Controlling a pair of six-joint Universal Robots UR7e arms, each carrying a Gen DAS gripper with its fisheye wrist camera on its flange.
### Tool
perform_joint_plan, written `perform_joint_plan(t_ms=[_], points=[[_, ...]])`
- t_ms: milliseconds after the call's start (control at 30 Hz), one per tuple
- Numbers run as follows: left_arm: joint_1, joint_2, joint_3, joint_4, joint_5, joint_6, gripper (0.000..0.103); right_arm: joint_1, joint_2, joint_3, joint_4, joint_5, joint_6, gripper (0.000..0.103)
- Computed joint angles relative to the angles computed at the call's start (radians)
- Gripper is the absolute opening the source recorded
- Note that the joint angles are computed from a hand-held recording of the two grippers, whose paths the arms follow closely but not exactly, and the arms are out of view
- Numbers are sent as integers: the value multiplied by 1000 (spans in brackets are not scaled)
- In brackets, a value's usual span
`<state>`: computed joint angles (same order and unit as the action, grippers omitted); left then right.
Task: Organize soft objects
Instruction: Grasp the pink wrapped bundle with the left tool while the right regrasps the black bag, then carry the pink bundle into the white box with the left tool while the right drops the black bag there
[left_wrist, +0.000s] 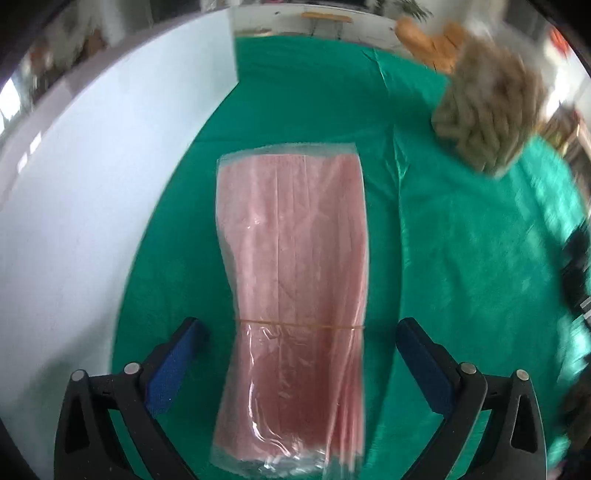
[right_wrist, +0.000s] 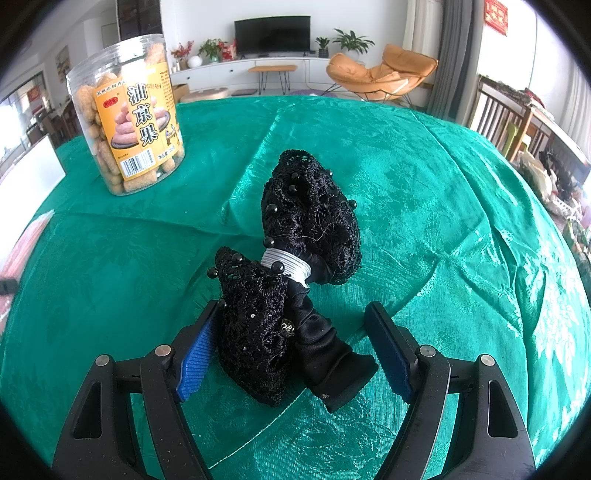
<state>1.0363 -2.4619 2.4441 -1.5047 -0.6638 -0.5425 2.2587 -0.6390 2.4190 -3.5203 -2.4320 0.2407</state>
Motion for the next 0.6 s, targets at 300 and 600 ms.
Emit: perform_joint_plan(t_ms=[300, 600], points=[[-18, -59, 17, -151, -4, 85, 30, -61, -289, -1, 317, 188, 99, 80], [-134, -109, -48, 22, -36, -91, 28, -91, -160, -223, 707, 157, 149, 41]])
